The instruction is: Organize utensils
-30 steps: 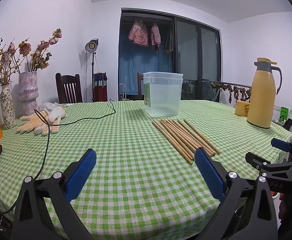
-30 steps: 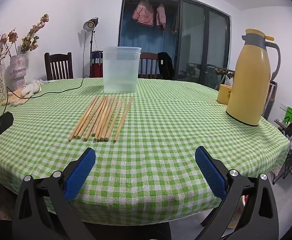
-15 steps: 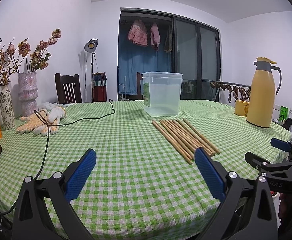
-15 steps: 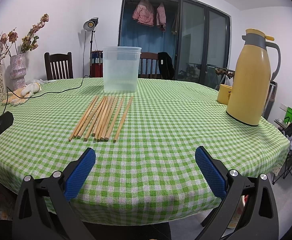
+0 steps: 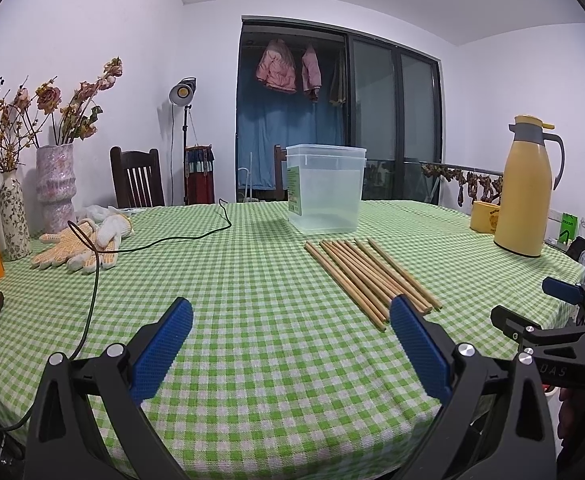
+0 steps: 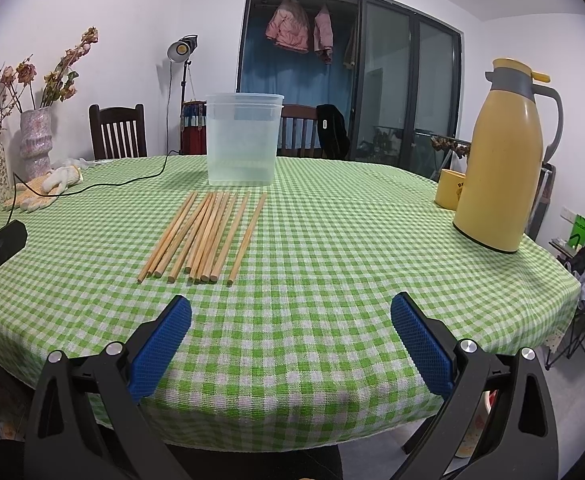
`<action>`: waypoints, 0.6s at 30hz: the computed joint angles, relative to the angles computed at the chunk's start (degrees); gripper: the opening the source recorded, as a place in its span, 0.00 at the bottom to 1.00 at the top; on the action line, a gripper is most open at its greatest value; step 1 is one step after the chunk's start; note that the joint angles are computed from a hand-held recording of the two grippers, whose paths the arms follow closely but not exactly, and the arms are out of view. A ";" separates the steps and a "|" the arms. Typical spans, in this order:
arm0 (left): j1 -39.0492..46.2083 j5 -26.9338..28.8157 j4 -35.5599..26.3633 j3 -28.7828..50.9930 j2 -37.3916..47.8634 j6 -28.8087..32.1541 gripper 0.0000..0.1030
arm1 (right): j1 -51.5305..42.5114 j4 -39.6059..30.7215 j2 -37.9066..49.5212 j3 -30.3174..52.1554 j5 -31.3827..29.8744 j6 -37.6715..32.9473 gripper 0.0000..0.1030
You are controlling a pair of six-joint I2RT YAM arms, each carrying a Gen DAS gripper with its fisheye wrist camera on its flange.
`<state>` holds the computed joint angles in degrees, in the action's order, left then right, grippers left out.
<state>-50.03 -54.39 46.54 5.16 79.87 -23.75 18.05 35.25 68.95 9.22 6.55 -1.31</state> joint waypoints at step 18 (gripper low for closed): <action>0.11 0.08 0.11 -0.07 -0.07 0.09 0.93 | 0.61 -0.11 0.23 0.19 0.57 0.32 0.94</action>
<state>-49.91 -54.31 46.65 5.09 79.81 -23.66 18.66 35.14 69.19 9.42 7.12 -0.99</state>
